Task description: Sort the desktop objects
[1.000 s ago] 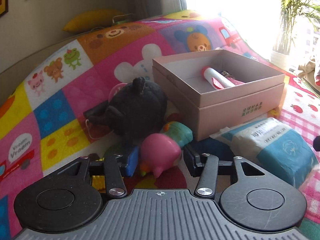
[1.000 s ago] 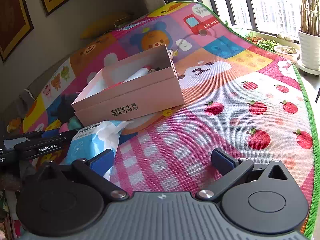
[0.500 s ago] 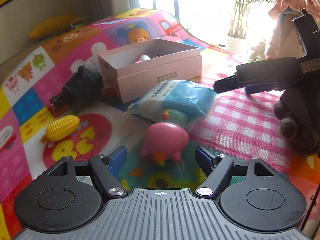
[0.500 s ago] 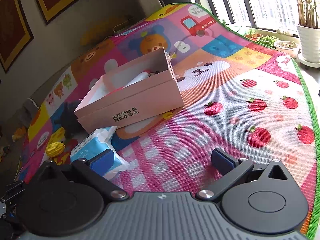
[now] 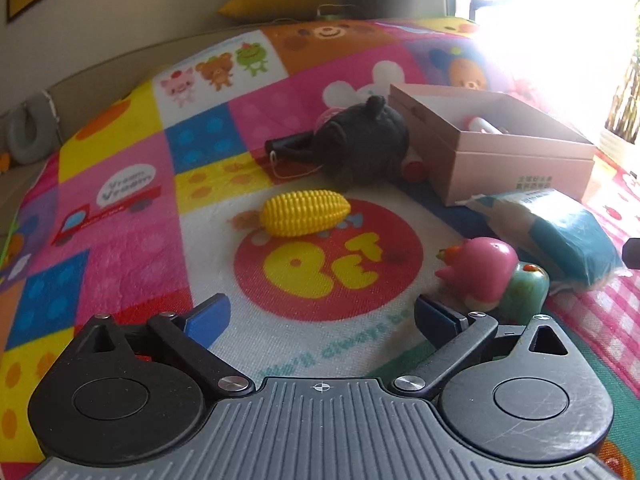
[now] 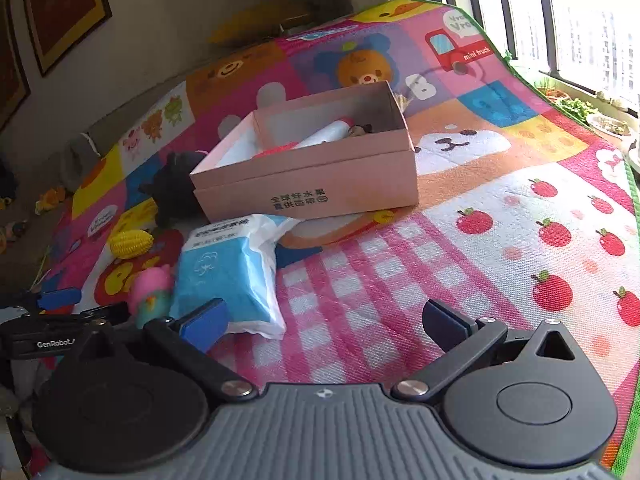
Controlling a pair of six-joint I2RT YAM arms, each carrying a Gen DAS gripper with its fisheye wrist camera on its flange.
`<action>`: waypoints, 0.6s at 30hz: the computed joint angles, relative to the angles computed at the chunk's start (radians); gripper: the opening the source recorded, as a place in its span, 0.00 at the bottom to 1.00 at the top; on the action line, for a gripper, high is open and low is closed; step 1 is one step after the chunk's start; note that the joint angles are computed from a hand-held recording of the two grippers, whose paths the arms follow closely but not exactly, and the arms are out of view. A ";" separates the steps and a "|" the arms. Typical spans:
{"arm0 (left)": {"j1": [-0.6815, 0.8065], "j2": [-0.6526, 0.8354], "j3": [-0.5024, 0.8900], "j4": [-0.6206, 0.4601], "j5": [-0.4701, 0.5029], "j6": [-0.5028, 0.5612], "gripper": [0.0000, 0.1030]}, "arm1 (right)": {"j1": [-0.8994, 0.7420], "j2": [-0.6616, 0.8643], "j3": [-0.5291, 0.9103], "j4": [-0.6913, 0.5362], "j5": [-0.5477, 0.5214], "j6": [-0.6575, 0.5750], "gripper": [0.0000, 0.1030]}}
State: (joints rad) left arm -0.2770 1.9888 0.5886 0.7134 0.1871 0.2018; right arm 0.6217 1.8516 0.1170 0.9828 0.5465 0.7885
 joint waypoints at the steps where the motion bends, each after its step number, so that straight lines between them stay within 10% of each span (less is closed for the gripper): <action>1: 0.006 0.000 0.007 -0.016 0.009 -0.005 0.99 | 0.012 -0.010 0.002 0.014 0.004 -0.017 1.00; 6: 0.007 0.002 -0.012 0.009 0.041 0.007 1.00 | -0.056 -0.051 0.122 -0.067 -0.111 -0.097 0.97; 13: 0.041 -0.028 -0.044 -0.032 0.217 0.049 1.00 | -0.198 0.065 0.276 -0.153 -0.359 -0.098 0.60; 18: -0.016 -0.060 -0.046 -0.096 0.325 0.066 1.00 | -0.146 0.021 0.125 -0.048 -0.224 -0.065 0.57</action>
